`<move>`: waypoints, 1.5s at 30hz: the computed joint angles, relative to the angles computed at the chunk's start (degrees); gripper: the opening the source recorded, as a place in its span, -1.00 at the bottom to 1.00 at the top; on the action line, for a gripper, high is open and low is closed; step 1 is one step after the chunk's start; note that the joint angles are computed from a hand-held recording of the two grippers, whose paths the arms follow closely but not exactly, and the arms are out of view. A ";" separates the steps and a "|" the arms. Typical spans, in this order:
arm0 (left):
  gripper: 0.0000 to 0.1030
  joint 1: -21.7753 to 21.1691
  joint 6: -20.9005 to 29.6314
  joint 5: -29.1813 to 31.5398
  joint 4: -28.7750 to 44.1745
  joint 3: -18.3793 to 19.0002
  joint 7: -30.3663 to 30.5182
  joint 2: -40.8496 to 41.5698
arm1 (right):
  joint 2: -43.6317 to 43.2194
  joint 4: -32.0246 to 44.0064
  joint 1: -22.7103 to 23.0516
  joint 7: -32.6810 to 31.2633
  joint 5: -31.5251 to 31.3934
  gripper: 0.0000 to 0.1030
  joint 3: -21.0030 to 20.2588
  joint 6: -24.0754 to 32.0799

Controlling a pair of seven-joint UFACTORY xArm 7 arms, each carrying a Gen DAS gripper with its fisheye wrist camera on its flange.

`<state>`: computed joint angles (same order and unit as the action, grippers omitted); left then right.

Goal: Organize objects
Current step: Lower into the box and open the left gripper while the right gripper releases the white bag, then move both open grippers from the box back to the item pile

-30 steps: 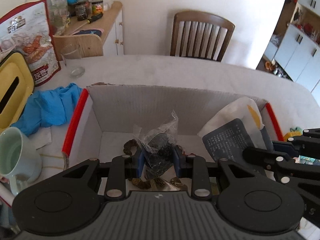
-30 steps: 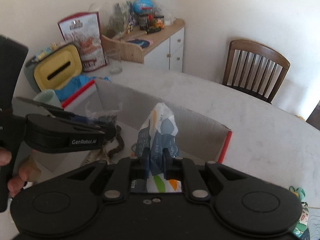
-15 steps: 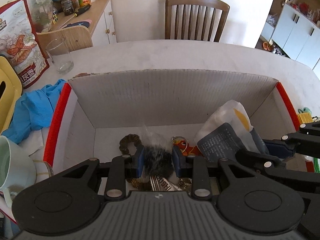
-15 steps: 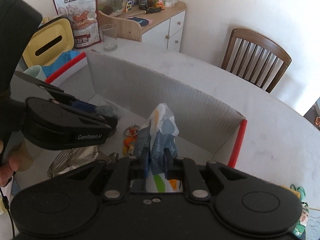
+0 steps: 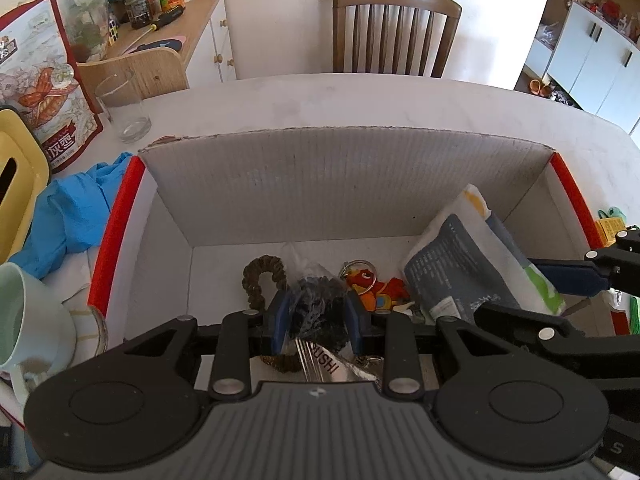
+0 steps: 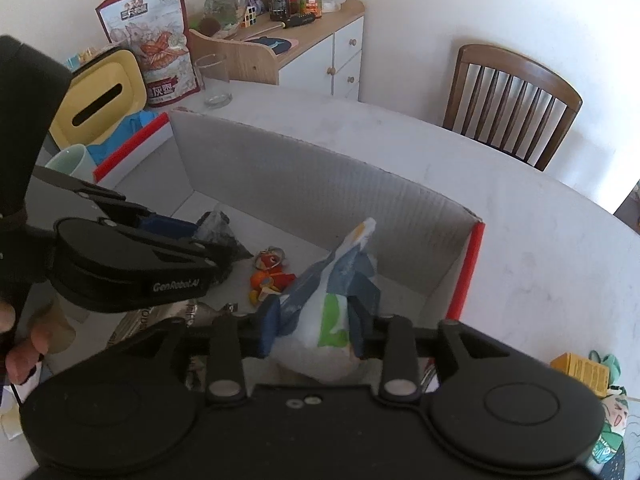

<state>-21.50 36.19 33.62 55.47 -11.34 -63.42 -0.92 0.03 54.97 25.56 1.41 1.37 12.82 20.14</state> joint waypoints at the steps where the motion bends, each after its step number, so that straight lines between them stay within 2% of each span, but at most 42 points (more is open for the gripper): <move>1: -0.43 -0.07 0.11 0.05 -0.09 -0.07 -0.10 -0.24 | -0.35 -0.23 0.02 -0.51 0.62 -0.28 0.00 -0.02; 4: -0.37 -0.25 1.03 0.59 -0.27 -0.42 -0.66 -0.89 | -1.62 -1.17 0.10 -2.17 2.64 -0.21 -0.06 -0.20; 5: -0.29 -0.30 1.23 0.78 -0.39 -0.56 -0.99 -1.19 | -2.04 -1.47 0.14 -2.45 3.07 -0.19 -0.08 -0.31; 6: -0.08 -0.32 1.24 1.02 -0.64 -0.71 -1.51 -1.60 | -2.50 -1.80 0.20 -2.90 3.80 -0.17 -0.13 -0.43; 8: 0.14 -0.23 0.76 2.06 -1.39 -1.05 -2.98 -2.60 | -3.51 -2.49 0.35 -3.92 5.33 -0.13 -0.29 -0.54; 14: 0.15 -0.25 1.98 4.31 -2.10 -2.78 -5.51 -4.92 | -6.41 -4.24 1.14 -7.33 10.27 -0.11 -1.00 -0.58; 22: 0.28 -0.01 3.69 6.40 -2.78 -5.02 -8.43 -8.44 | -11.63 -7.68 2.68 -10.77 15.88 0.05 -2.75 -1.20; 25: 0.29 0.04 4.12 6.84 -3.07 -6.04 -9.68 -9.85 | -13.81 -9.11 3.53 -12.10 17.89 0.06 -3.75 -1.97; 27: 0.37 0.06 4.12 6.99 -3.34 -6.68 -10.28 -10.81 | -15.25 -9.83 4.36 -13.25 19.69 0.06 -4.65 -1.92; 39: 0.59 -0.78 7.51 8.85 -2.36 -11.19 -11.84 -14.53 | -25.23 -15.76 7.74 -16.91 25.02 0.46 -8.97 -2.04; 45: 0.61 -1.71 10.43 9.56 0.09 -13.23 -12.45 -14.06 | -29.75 -18.61 9.60 -18.79 26.95 0.65 -12.08 -2.22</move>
<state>-23.21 46.61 43.18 55.56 -24.58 -75.87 -14.98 -29.72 36.37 35.16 -17.39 28.32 0.74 17.92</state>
